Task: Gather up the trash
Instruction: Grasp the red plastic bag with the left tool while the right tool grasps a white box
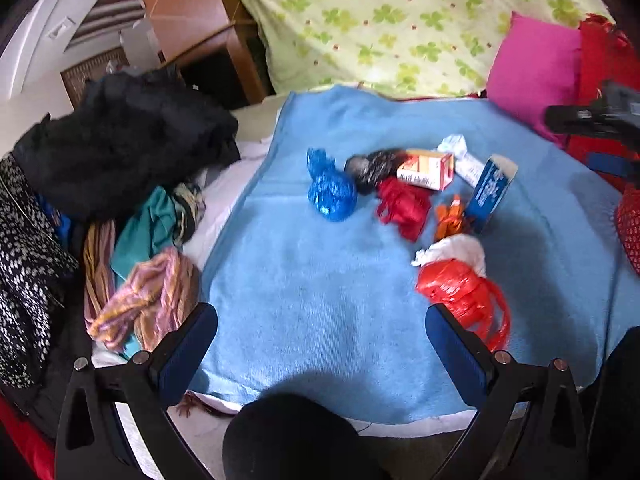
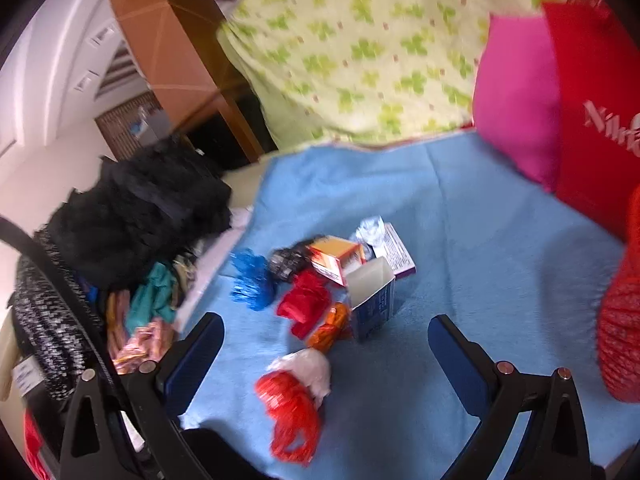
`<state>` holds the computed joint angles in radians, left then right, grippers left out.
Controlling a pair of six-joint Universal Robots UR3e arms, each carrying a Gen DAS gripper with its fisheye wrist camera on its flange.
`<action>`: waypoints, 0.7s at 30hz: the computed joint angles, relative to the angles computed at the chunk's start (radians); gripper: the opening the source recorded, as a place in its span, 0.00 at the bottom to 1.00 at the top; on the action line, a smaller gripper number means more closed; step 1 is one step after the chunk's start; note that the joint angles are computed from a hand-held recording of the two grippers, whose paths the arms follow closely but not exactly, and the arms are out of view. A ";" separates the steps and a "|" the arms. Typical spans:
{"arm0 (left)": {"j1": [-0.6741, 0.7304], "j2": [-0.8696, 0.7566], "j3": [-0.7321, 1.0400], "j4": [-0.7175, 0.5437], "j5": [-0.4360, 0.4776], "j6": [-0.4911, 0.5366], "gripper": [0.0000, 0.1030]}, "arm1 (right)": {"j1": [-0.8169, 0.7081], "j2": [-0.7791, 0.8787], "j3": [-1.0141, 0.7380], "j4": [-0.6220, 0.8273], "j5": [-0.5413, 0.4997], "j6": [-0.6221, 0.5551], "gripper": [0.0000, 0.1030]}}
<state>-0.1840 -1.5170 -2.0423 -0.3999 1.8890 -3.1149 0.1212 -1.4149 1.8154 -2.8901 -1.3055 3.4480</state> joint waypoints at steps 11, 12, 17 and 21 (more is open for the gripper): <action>0.069 -0.055 0.043 -0.057 -0.076 0.003 1.00 | -0.002 0.472 -0.466 0.114 0.004 -0.020 0.93; 0.075 -0.058 0.050 -0.067 -0.096 0.003 1.00 | 0.000 0.503 -0.508 0.141 0.008 -0.033 0.82; 0.101 -0.092 0.088 -0.102 -0.217 0.021 1.00 | 0.010 0.572 -0.603 0.220 0.004 -0.059 0.49; 0.111 -0.161 0.154 -0.149 -0.337 0.027 1.00 | 0.001 0.501 -0.467 0.102 0.003 -0.063 0.49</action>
<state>-0.0733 -1.6776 -1.8879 -0.5493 1.5518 -3.0876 0.1223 -0.9137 1.3488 -2.7882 -1.3024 3.3849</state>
